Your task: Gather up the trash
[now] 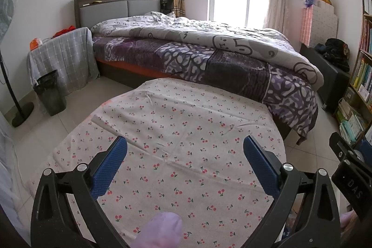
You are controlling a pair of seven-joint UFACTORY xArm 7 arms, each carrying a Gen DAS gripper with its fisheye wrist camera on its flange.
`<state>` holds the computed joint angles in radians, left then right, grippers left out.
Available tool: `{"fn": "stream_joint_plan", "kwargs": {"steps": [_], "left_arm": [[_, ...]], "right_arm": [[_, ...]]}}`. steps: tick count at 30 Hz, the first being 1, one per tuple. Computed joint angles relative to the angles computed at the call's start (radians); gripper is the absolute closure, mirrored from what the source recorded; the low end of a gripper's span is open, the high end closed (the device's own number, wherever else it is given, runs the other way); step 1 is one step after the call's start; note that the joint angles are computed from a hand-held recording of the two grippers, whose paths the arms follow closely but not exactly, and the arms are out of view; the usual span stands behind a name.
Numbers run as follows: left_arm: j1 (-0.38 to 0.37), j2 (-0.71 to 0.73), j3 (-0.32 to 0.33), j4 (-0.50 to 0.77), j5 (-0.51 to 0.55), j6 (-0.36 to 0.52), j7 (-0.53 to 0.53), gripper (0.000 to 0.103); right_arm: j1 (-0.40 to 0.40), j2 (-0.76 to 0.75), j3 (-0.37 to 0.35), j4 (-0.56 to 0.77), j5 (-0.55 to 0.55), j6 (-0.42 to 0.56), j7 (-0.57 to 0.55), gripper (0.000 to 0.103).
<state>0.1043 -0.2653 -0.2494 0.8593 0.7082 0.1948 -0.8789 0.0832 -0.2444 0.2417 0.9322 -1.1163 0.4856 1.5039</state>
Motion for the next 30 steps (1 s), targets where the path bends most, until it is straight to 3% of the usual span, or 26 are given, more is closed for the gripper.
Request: {"fn": "stream_joint_plan", "kwargs": {"steps": [30], "left_arm": [[-0.007,0.004,0.011,0.001,-0.020,-0.001,0.028,0.007]], "right_arm": [[-0.003,0.003,-0.002,-0.007,0.007,-0.008,-0.011,0.007]]}}
